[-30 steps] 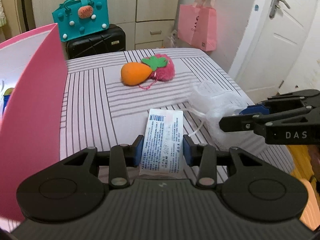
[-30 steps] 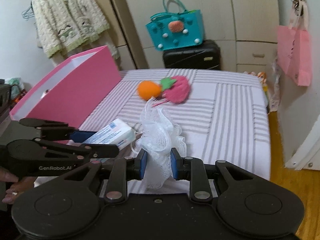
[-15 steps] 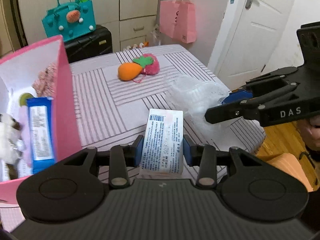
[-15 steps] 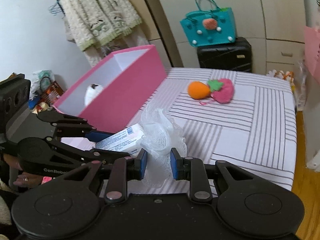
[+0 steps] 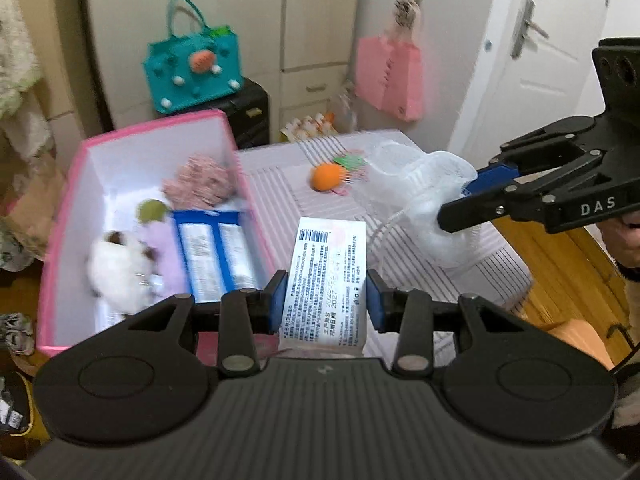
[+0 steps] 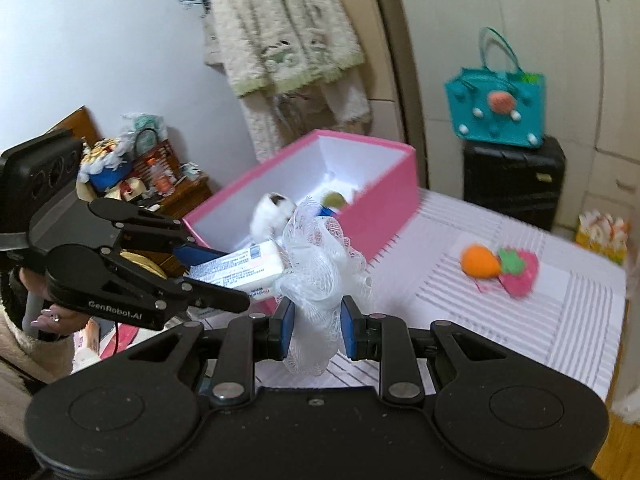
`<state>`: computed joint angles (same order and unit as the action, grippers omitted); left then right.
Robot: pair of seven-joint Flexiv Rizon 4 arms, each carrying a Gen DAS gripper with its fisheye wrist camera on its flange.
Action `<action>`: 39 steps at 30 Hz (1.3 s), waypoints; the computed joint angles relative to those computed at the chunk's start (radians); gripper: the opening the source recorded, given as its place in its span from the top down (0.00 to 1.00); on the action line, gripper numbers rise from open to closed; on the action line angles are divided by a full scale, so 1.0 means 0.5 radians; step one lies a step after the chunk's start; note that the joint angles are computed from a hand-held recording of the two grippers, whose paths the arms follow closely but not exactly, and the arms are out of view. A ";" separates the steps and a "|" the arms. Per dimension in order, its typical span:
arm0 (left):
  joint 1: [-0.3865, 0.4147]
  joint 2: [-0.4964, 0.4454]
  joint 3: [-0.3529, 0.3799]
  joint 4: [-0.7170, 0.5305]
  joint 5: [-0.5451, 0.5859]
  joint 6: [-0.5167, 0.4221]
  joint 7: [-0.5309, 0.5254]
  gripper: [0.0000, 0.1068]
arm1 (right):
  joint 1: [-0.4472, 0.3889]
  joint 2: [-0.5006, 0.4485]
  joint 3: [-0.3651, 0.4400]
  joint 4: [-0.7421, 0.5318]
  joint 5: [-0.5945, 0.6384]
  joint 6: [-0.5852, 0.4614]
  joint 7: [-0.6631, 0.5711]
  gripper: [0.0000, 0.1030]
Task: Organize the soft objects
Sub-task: 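Lift the soap box and mesh puff and carry both over the pink box, then open the left tool dropping the soap box while the right tool releases the puff into the box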
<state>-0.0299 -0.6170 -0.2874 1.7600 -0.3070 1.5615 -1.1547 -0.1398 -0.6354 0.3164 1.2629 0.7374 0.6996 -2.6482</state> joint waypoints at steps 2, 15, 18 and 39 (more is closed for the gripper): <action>0.052 0.044 -0.025 0.064 0.003 0.077 0.003 0.63 | 0.021 0.018 0.011 -0.011 0.001 0.014 -0.007 0.72; 0.553 0.120 -0.364 0.190 0.171 0.306 0.020 0.63 | 0.212 -0.004 0.063 -0.236 -0.005 0.064 0.035 0.72; 0.560 0.057 -0.340 0.094 0.172 0.272 0.005 0.63 | 0.278 -0.058 0.064 -0.300 -0.045 0.092 0.023 0.72; -0.054 -0.676 0.643 -1.193 0.119 -0.554 -0.362 0.63 | 0.729 -1.027 -0.087 -1.628 -0.759 -0.980 0.431 0.72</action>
<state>-0.0568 -0.9548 0.0339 1.1632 -0.2476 1.2845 -1.3356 0.2249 -1.1491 0.2730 0.4487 0.3577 0.2095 -2.4327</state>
